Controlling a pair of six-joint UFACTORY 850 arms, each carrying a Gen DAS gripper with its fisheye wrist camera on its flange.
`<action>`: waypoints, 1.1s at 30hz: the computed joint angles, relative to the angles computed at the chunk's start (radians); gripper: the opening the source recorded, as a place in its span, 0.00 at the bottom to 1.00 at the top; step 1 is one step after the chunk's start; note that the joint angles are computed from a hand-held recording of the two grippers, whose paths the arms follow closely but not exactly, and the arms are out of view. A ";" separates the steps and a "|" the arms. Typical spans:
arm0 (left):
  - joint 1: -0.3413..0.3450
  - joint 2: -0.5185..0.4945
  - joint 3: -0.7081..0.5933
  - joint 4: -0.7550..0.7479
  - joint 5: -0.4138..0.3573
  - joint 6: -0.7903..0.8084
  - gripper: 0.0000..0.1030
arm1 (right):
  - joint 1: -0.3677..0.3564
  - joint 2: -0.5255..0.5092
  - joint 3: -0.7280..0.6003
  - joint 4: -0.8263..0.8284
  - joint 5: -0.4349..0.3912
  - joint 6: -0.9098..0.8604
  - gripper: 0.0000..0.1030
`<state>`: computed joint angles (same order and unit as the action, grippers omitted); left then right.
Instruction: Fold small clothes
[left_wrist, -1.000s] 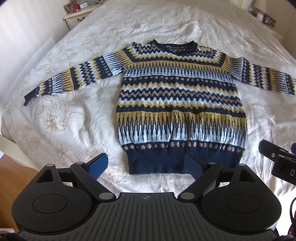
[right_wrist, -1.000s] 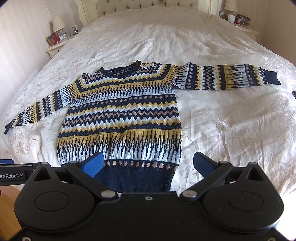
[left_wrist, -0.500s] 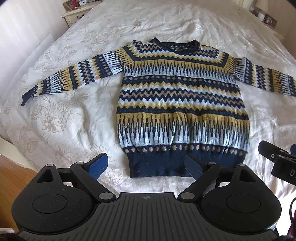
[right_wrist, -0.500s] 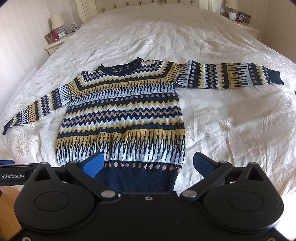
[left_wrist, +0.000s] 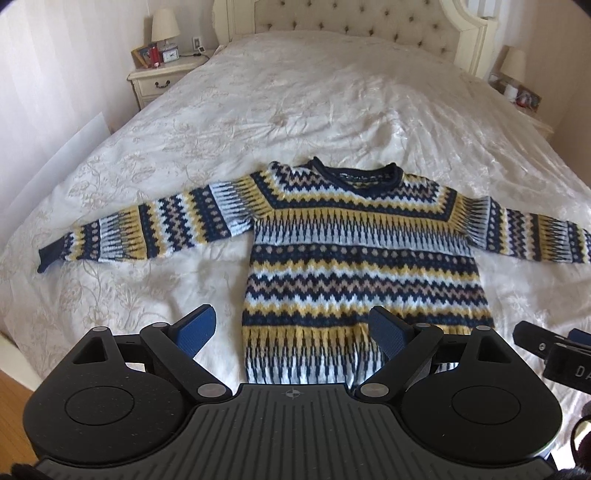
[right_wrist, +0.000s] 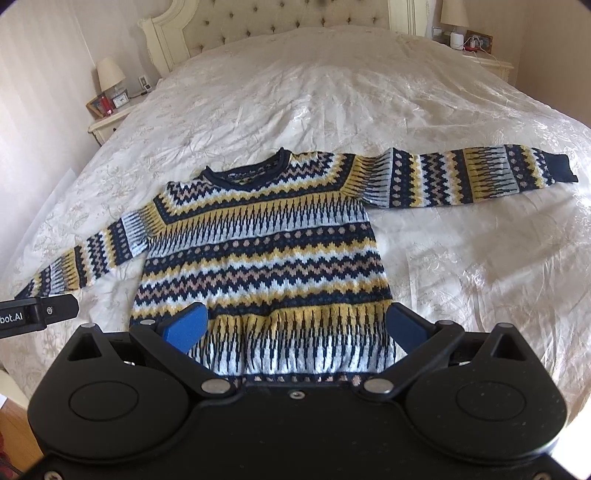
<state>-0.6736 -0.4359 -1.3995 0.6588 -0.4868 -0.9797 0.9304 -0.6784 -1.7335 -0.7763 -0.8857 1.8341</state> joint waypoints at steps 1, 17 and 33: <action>0.007 -0.009 -0.011 0.003 0.008 0.016 0.88 | -0.003 -0.003 -0.006 -0.020 -0.003 0.017 0.99; 0.078 -0.123 -0.131 -0.257 0.133 0.405 0.88 | -0.049 -0.009 0.034 -0.181 -0.020 0.164 0.99; -0.019 -0.319 -0.405 -0.282 -0.164 0.169 0.76 | -0.299 0.224 0.439 -0.134 0.228 -0.002 0.99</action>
